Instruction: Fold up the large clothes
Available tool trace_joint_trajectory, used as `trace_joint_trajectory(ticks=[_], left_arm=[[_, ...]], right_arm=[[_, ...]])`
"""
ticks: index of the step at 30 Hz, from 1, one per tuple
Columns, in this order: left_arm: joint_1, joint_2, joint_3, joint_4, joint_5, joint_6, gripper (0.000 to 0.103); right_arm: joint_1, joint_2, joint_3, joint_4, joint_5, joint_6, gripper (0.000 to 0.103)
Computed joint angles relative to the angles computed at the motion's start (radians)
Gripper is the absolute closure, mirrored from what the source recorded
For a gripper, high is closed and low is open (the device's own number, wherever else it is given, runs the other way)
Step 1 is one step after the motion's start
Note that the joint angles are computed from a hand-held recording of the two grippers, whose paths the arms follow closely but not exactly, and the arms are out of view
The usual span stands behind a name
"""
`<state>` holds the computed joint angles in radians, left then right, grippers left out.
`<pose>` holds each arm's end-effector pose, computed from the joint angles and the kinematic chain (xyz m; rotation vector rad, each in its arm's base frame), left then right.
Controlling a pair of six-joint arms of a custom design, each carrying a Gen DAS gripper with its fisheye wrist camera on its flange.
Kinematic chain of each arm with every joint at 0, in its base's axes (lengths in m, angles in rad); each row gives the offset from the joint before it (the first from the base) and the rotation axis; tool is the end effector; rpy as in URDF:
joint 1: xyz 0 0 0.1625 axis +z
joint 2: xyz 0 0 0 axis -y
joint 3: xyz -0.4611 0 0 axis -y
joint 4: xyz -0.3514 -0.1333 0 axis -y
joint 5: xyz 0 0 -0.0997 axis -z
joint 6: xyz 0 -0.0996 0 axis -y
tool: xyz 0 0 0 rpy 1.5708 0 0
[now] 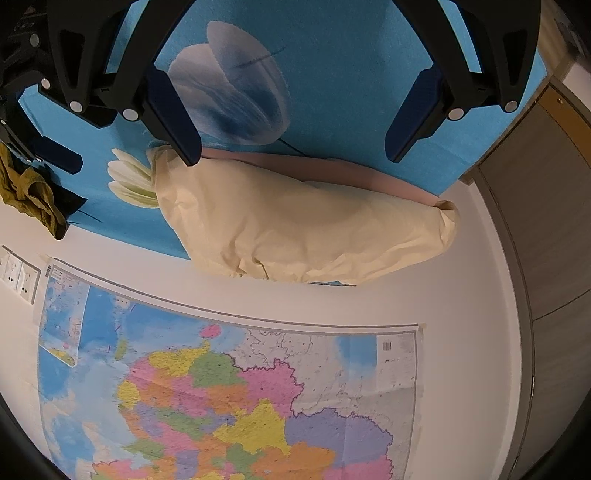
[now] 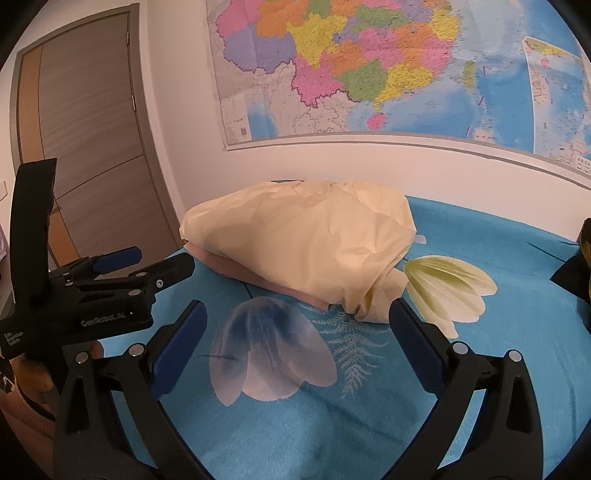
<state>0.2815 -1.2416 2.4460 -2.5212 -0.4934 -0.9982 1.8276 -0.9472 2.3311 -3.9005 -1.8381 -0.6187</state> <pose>-0.2841 -0.3122 0.2001 0.4961 2.2006 -1.1046 0.2231 -0.4282 0.2162 0.8928 -2.3083 1.1829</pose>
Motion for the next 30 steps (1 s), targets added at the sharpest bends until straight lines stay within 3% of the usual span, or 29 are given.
trace_joint_trajectory(ticks=[30], left_arm=[[-0.031,-0.011,0.003,0.050,0.021,-0.049,0.007]], right_arm=[[0.002,-0.003,0.026,-0.029,0.003,0.003,0.006]])
